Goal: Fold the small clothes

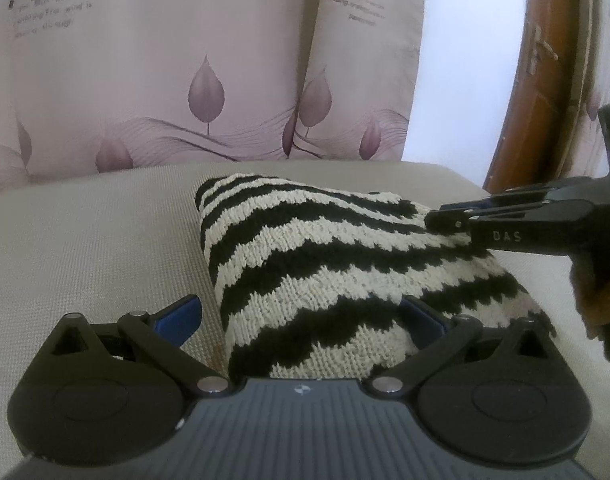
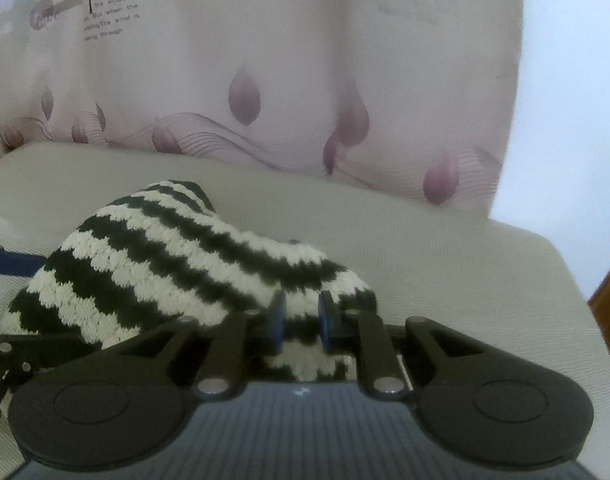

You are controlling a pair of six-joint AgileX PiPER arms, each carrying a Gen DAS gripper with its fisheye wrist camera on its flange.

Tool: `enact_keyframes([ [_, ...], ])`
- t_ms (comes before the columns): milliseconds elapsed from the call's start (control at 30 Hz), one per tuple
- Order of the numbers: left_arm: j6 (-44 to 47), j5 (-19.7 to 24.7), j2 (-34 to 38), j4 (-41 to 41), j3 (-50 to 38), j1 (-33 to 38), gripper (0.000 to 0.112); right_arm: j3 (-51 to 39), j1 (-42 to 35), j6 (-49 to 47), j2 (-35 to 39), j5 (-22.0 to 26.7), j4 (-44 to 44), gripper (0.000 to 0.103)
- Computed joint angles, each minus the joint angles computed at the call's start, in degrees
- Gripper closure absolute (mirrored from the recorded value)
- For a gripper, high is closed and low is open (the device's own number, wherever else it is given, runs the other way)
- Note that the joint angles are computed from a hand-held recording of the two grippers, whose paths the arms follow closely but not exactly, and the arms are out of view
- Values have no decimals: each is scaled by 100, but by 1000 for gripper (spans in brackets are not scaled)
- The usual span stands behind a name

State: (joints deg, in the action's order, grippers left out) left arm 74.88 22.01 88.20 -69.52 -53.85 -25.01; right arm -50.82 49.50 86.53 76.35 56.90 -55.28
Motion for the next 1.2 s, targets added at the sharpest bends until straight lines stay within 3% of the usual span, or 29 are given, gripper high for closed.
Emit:
enact_keyframes([
  [200, 62, -127, -66, -35, 30, -49, 9, -33, 184, 96, -11, 390, -29, 84],
  [700, 428, -65, 34, -326, -66, 3, 9, 25, 377, 117, -38, 751, -43, 56],
  [967, 331, 894, 601, -442, -567, 491, 9, 211, 333, 191, -176, 668, 51, 40],
  [1200, 29, 1812, 1199, -321, -1124, 829, 9, 438, 119, 240, -446, 277, 238, 37],
])
